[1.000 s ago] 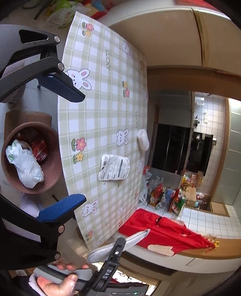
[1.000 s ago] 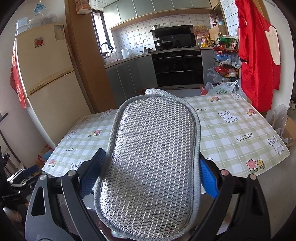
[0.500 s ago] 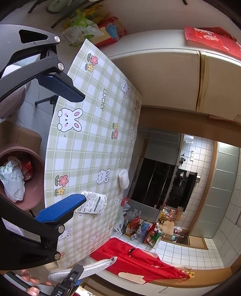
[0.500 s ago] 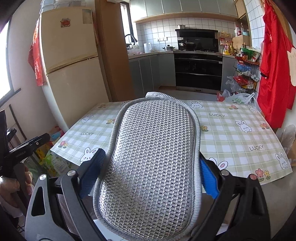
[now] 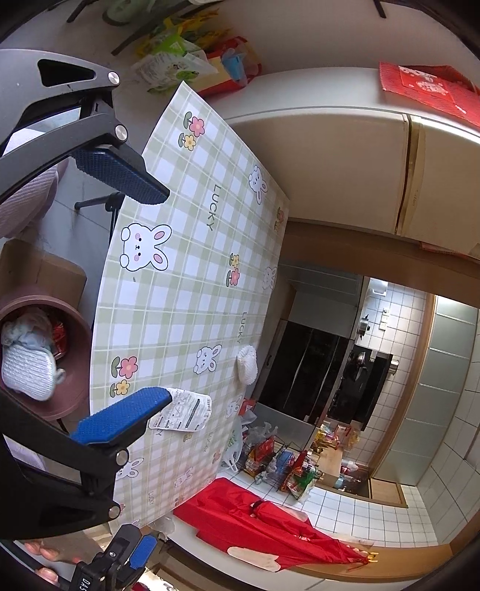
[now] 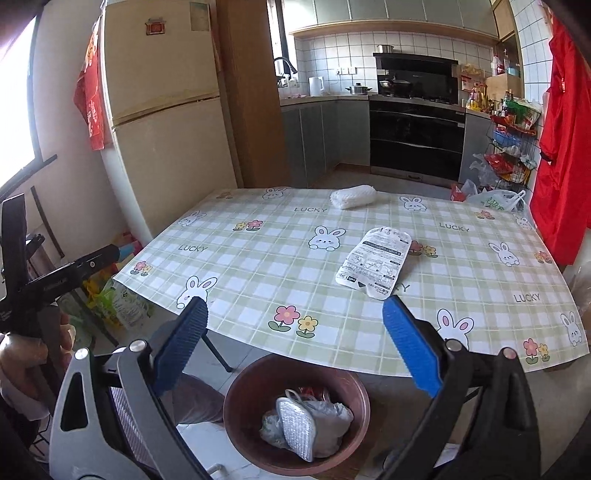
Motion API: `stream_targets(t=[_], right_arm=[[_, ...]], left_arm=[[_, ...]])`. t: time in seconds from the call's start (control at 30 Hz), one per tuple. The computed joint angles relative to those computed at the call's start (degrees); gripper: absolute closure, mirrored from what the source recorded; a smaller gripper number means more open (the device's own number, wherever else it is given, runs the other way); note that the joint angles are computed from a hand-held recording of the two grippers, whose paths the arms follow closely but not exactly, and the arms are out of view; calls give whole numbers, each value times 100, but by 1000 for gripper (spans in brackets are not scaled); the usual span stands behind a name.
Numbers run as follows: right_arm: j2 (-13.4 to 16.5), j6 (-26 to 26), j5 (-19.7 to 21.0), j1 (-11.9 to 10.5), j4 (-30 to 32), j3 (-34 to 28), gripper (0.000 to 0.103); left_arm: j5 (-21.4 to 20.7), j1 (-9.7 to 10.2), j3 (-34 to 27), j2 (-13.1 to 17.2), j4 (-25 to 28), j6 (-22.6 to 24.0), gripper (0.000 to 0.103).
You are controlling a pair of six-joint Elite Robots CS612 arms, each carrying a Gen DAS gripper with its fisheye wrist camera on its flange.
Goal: Collect trash
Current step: 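Open the right tool over the pink bin to drop the sponge pad, then grasp the white paper packaging card with the right tool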
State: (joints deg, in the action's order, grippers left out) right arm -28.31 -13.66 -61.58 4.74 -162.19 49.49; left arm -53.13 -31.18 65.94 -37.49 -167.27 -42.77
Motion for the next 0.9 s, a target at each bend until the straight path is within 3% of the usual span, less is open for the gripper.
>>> stream_targets(t=[0.6, 0.9], right_arm=[[226, 363, -368, -65, 283, -323, 8], [695, 388, -667, -42, 966, -1183, 6]], left_arm=[[-87, 12, -196, 135, 294, 10, 6], [-306, 102, -483, 336, 597, 19, 6]])
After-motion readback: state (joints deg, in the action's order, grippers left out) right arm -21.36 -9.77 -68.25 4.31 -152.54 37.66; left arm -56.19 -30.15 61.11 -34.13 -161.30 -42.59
